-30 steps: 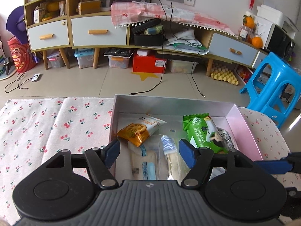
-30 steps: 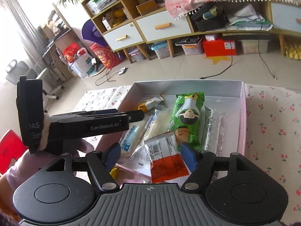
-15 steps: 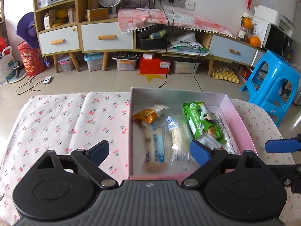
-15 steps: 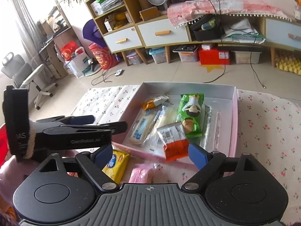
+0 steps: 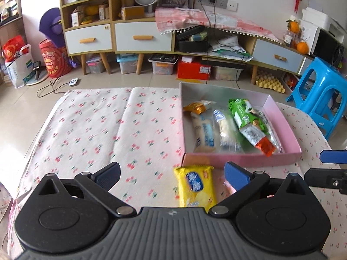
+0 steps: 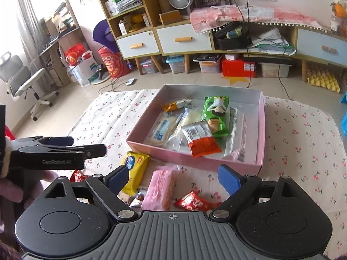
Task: Organize snacks
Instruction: 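Withdraw both open tools from the box toward the loose snacks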
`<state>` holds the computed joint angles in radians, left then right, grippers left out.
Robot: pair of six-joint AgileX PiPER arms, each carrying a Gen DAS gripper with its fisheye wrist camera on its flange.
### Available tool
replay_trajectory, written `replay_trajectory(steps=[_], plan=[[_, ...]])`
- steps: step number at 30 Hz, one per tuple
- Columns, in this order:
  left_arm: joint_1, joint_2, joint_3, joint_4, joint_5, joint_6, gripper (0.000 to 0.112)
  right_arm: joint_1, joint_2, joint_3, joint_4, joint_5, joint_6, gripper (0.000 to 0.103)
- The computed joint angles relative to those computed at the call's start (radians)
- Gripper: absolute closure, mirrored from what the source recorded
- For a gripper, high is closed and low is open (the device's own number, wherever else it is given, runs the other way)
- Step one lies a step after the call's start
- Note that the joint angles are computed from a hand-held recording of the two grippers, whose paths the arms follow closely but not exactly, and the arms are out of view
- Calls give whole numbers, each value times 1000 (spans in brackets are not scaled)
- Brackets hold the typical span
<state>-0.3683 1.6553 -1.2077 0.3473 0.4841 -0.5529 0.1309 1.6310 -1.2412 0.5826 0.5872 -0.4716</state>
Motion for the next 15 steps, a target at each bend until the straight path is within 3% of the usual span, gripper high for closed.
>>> replay_trajectory(steps=[8,12,15], plan=[[28,-67,127,59,-30,-94,10,37,-53,157,13,-154,-23,9],[82,-72,159,-83,-50,56,10,69,-57,194,-152,-217,60,9],[117,-78,194,-102,-81,144,10,89,-50,226,-316,-274,159,9]])
